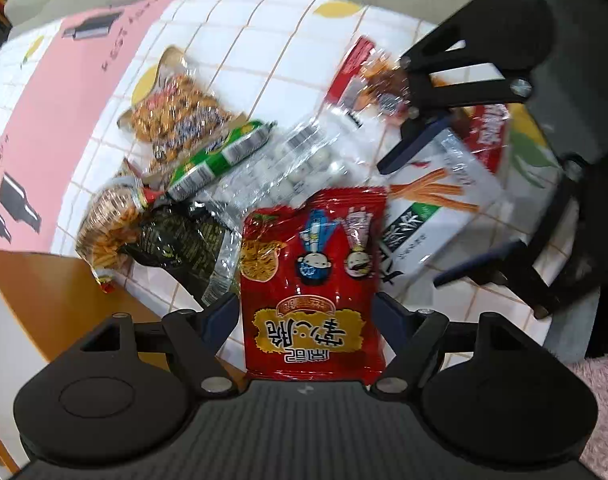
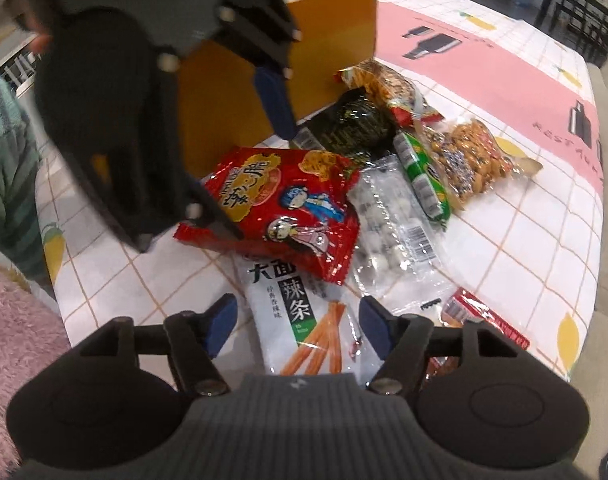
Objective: Organize snacks
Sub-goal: 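Grasp the red chip bag with the left gripper while the right grasps the white spicy-strip bag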
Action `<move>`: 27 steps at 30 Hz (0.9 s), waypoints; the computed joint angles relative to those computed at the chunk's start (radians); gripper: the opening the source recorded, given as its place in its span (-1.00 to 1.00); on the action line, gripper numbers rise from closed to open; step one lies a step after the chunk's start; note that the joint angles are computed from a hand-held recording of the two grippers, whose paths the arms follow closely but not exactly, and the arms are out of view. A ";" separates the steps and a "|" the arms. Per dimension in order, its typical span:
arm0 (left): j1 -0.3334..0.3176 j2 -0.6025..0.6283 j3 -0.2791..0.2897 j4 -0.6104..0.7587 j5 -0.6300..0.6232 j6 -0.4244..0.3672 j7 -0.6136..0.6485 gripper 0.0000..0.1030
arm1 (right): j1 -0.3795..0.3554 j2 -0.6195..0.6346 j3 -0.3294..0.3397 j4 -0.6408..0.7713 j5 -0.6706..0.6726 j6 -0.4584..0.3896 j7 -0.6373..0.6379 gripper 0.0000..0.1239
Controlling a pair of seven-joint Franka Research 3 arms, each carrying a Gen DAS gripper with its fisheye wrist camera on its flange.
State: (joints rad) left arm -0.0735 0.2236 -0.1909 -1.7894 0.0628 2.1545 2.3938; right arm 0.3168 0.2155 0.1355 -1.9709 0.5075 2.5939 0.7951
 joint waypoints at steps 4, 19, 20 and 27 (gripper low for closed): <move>-0.002 0.038 0.003 0.047 0.001 -0.048 -0.042 0.84 | 0.011 0.008 0.000 -0.004 -0.032 0.010 -0.016 0.11; -0.003 0.093 0.001 0.109 0.006 -0.099 -0.205 0.60 | 0.025 0.020 -0.003 -0.006 -0.081 0.059 0.040 -0.10; -0.001 0.086 0.001 0.100 0.002 -0.091 -0.211 0.56 | 0.025 0.019 -0.003 -0.007 -0.084 0.061 0.044 -0.12; 0.018 0.009 0.004 0.008 -0.062 -0.031 -0.288 0.48 | 0.029 0.004 -0.006 -0.021 -0.104 0.061 0.084 -0.20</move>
State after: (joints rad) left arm -0.0556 0.2330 -0.1874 -1.7812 0.0009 2.1237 2.1055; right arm 0.3458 0.2192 0.1292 -1.9919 0.4039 2.6551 0.8787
